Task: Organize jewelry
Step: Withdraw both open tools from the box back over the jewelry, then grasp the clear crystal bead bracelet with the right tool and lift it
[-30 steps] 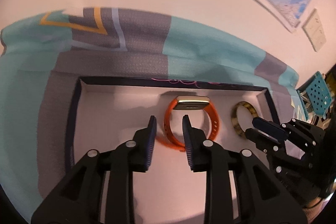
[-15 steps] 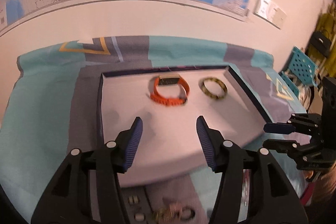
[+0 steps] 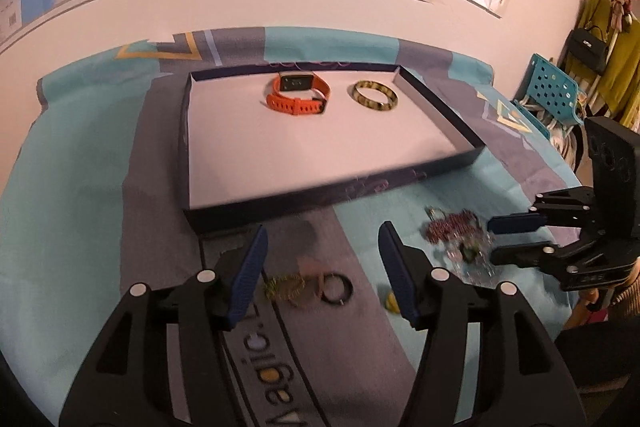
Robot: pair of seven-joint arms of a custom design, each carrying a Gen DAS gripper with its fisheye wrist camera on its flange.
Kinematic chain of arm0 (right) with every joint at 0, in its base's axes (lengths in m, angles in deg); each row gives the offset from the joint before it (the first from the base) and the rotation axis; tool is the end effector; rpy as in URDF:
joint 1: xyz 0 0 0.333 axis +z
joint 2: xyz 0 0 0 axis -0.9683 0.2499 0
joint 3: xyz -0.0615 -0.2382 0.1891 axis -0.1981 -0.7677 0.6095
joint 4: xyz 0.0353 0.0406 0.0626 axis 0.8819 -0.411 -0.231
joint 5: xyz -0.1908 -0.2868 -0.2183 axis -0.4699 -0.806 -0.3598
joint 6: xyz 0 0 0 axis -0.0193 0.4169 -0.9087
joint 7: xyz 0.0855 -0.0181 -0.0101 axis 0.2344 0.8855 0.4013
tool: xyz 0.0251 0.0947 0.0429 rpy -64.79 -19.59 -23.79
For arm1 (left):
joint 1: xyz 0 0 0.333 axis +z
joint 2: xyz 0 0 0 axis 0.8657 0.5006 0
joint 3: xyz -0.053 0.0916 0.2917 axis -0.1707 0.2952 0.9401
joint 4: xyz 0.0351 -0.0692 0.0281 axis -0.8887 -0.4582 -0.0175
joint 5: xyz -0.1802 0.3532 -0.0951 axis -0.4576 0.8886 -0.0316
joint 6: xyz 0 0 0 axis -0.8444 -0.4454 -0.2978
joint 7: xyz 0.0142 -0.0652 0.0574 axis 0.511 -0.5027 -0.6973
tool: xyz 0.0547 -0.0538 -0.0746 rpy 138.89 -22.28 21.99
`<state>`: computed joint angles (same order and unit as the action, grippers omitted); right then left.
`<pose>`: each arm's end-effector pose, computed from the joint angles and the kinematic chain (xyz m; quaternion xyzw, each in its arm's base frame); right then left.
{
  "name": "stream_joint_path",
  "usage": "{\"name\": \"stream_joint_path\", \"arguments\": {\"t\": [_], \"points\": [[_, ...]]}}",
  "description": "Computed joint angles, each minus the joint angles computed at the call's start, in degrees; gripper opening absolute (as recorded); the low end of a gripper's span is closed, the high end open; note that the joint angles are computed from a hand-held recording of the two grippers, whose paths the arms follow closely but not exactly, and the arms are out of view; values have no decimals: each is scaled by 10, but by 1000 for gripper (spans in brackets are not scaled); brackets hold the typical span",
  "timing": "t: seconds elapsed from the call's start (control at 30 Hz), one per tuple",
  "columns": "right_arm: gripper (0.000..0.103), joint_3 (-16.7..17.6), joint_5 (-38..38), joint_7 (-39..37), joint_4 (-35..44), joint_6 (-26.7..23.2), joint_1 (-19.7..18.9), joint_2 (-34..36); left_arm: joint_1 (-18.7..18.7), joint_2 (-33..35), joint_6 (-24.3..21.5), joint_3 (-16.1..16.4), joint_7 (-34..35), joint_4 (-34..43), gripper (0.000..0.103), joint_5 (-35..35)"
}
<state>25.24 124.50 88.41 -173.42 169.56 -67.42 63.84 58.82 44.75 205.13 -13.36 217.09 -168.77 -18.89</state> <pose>0.6255 0.1588 0.4123 -0.7615 0.5593 -0.0667 0.3208 0.6974 -0.1685 0.4046 -0.4633 0.8028 -0.3594 0.1081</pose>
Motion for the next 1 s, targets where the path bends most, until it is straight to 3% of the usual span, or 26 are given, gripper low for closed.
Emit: {"name": "stream_joint_path", "arguments": {"t": [0.13,0.2,0.33,0.53,0.73,0.9,1.0], "points": [[30,-2,-11,20,-4,18,6,3,6,-15,7,-7,21,-24,59,-13],[19,0,-15,29,-6,25,6,4,6,-22,9,-9,30,-36,60,-19],[8,14,31,-4,-11,26,-6,-4,8,-34,11,-11,50,-55,60,-35],[8,20,152,-83,-3,17,-14,-13,14,-51,4,-17,104,-75,60,-72],[8,11,218,-135,5,16,2,-24,5,-62,-5,-11,142,-88,60,-98],[8,4,257,-165,15,23,12,-28,-8,-52,11,9,105,-79,56,-75],[8,1,273,-174,23,23,15,-24,-20,-37,18,28,53,-65,52,-26]]}}
